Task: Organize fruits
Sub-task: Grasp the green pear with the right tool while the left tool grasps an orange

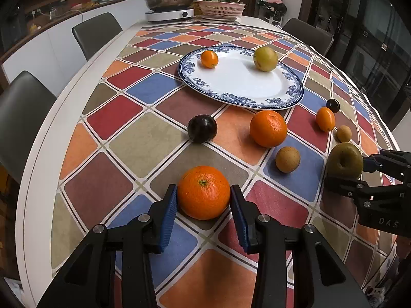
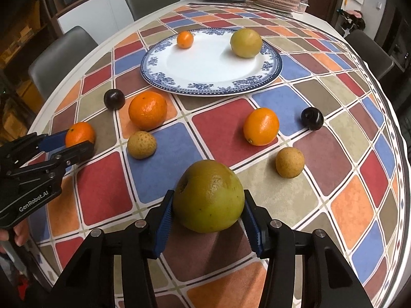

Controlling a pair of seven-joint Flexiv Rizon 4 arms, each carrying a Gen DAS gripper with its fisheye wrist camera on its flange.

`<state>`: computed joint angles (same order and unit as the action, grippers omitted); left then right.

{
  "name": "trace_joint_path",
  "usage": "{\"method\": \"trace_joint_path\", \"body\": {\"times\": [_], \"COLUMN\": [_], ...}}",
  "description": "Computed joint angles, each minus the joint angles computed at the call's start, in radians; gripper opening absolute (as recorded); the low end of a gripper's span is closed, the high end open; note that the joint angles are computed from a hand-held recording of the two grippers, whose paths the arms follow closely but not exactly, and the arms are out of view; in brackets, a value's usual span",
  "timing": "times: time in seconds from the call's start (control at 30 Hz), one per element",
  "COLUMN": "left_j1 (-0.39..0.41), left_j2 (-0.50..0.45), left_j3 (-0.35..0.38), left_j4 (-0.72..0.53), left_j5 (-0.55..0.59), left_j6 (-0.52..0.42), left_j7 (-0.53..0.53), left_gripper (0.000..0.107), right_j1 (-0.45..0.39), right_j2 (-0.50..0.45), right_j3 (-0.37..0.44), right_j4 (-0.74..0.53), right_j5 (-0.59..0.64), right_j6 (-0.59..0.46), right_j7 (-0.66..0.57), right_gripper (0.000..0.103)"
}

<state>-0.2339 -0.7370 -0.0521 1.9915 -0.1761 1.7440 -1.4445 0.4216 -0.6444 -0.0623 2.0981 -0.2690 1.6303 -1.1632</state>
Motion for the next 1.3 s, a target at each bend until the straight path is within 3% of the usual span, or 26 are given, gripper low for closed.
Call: {"method": "trace_joint_path", "body": {"times": [0.3, 0.67, 1.3], "left_j1": [-0.033, -0.022, -0.009], "left_j2": [0.018, 0.066, 0.11], "left_j3": [0.033, 0.006, -0.026], "left_j4": [0.016, 0.06, 0.013], "left_j5": [-0.002, 0.007, 0.025], "left_j6": [0.028, 0.083, 0.104], "left_j7": [-0.009, -0.014, 0.033], "left_gripper": [0.04, 0.04, 0.04], "right_j1": [0.007, 0.035, -0.088], "right_j2": [0.0, 0.04, 0.084], "right_j3": [-0.009, -0.033, 0.086], "right_j4": [0.011, 0.049, 0.005], "right_j5": [0.013, 0.054, 0.058], "right_j6": [0.031, 0.116, 0.163], "right_j7": [-0.005, -0.041, -0.148], "right_gripper": [0.05, 0.05, 0.05]}}
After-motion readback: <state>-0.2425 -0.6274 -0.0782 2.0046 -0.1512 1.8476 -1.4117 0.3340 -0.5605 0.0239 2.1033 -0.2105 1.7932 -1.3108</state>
